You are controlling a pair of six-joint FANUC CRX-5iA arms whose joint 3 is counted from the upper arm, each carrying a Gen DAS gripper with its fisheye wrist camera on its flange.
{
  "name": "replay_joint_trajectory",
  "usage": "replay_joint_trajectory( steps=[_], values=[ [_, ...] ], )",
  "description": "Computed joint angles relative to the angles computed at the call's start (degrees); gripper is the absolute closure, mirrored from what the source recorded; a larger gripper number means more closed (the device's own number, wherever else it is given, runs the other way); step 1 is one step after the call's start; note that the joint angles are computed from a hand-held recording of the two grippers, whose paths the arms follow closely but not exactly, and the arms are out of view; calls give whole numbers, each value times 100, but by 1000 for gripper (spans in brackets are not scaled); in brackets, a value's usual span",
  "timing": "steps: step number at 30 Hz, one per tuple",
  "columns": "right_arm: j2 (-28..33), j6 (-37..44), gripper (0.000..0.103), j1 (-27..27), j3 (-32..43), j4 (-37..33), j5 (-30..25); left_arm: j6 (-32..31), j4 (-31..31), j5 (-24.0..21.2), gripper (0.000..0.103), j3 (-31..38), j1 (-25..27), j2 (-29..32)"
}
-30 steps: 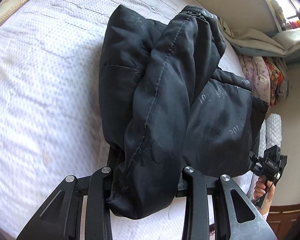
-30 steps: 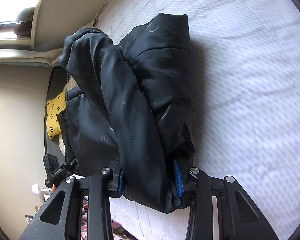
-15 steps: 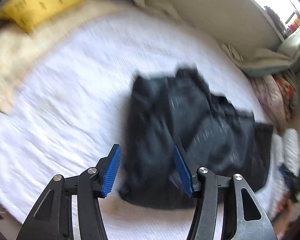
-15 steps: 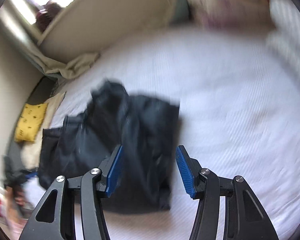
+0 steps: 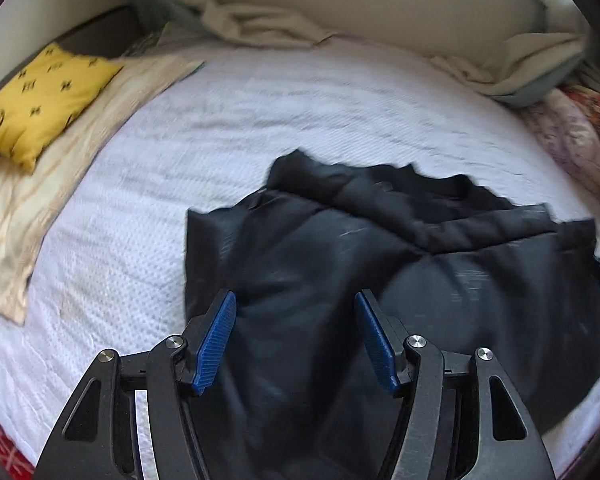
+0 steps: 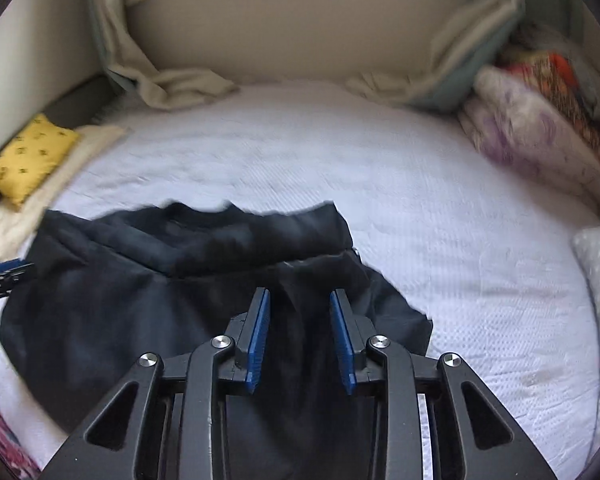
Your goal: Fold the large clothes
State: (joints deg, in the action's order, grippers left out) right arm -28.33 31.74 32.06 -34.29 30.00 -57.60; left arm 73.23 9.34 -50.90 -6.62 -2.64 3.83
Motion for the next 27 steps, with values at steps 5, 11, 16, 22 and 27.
replay_joint_trajectory(
  steps=[5,11,16,22,27],
  values=[
    [473,407,89,-625,71,-1037,217,399,-42,-99,24,-34,233,391],
    [719,371,91,-520,-159,-887,388,155,338,-14,15,-229,425,504],
    [741,37,94,-527,-469,-626,838,-11,930,-18,0,-426,660,726],
    [733,-25,93,-575,-458,-560,914,-53,1318,-63,13,-496,766,550],
    [345,-114,82,-676,-235,-911,760,-226,1395,499,15,-773,862,-13]
  ],
)
